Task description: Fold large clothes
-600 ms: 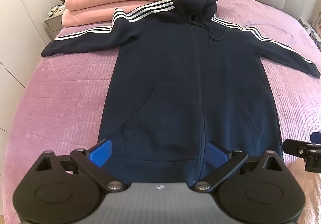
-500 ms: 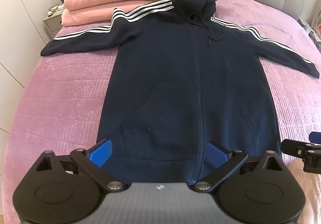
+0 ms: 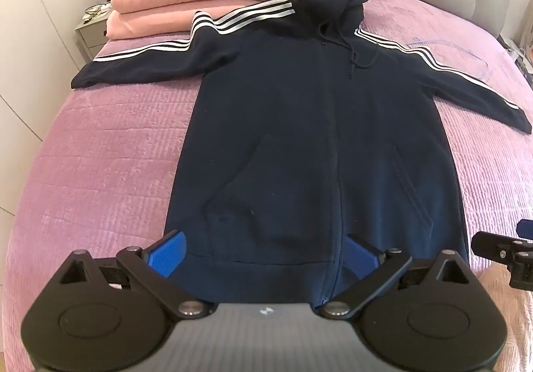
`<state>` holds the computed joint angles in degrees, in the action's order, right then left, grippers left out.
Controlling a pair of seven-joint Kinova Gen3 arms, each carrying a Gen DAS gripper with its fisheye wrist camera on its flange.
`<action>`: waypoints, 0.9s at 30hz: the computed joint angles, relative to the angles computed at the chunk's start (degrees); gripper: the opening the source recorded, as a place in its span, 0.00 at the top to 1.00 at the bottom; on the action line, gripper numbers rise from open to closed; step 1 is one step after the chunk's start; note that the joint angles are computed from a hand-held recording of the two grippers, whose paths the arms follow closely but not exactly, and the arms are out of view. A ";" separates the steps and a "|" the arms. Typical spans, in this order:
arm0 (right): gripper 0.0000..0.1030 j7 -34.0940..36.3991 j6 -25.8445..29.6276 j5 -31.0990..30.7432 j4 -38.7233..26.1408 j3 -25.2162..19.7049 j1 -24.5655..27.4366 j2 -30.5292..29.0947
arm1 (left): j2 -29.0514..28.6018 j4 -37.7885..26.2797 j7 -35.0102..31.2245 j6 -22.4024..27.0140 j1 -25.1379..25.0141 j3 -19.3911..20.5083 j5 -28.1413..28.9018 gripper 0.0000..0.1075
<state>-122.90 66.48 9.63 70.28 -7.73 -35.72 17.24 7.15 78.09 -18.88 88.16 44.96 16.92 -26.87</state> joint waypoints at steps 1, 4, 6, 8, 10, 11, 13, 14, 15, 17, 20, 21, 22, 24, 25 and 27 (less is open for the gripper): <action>0.01 0.09 -0.06 -0.05 0.09 -0.03 0.04 -0.09 | -0.11 0.06 0.12 0.09 0.05 0.01 -0.04 0.06; 0.01 0.08 -0.14 -0.05 0.20 -0.05 0.01 -0.20 | -0.41 0.25 0.59 0.09 0.03 0.10 0.10 0.06; 0.01 0.41 -0.14 -0.25 0.12 -0.15 0.12 -0.21 | -0.57 0.22 0.49 0.13 -0.17 0.11 0.27 0.06; 0.01 0.73 -0.32 -0.72 0.23 -0.23 0.37 -0.31 | -0.67 0.31 0.57 0.18 -0.31 0.17 0.36 0.06; 0.01 1.44 -0.29 -1.09 0.20 -0.26 0.73 -0.22 | -0.77 0.38 0.57 0.18 -0.51 0.21 0.59 0.06; 0.01 1.61 -0.24 -1.08 0.16 -0.23 0.74 -0.22 | -0.83 0.43 0.59 0.16 -0.60 0.23 0.67 0.06; 0.01 1.81 -0.23 -1.13 0.10 -0.20 0.78 -0.22 | -0.92 0.40 0.50 0.14 -0.80 0.24 0.83 0.06; 0.01 2.01 -0.25 -1.26 0.05 -0.19 0.90 -0.22 | -0.95 0.41 0.60 0.13 -0.86 0.26 0.84 0.06; 0.01 1.93 -0.30 -1.15 0.13 -0.18 0.77 -0.27 | -0.96 0.41 0.70 0.12 -0.88 0.30 0.83 0.06; 0.01 1.85 -0.31 -0.96 0.20 -0.15 0.62 -0.25 | -0.92 0.43 0.77 0.04 -0.99 0.32 0.94 0.06; 0.01 1.92 -0.29 -0.96 0.13 -0.15 0.60 -0.23 | -0.91 0.44 0.85 0.04 -1.00 0.36 0.94 0.06; 0.01 1.68 -0.51 -0.79 0.39 -0.17 0.39 -0.35 | -0.88 0.43 0.96 0.11 -0.97 0.38 0.89 0.06; 0.01 1.69 -0.68 -0.80 0.56 -0.18 0.42 -0.43 | -0.76 0.29 1.12 0.34 -0.89 0.41 0.82 0.06; 0.01 1.79 -0.72 -0.85 0.66 -0.20 0.50 -0.46 | -0.69 0.09 1.21 0.51 -0.80 0.40 0.82 0.06; 0.01 1.90 -0.74 -0.84 0.72 -0.21 0.54 -0.48 | -0.63 0.01 1.24 0.55 -0.75 0.40 0.79 0.06; 0.01 1.93 -0.63 -0.51 0.68 -0.21 0.34 -0.43 | -0.44 -0.17 1.18 0.66 -0.66 0.38 0.77 0.06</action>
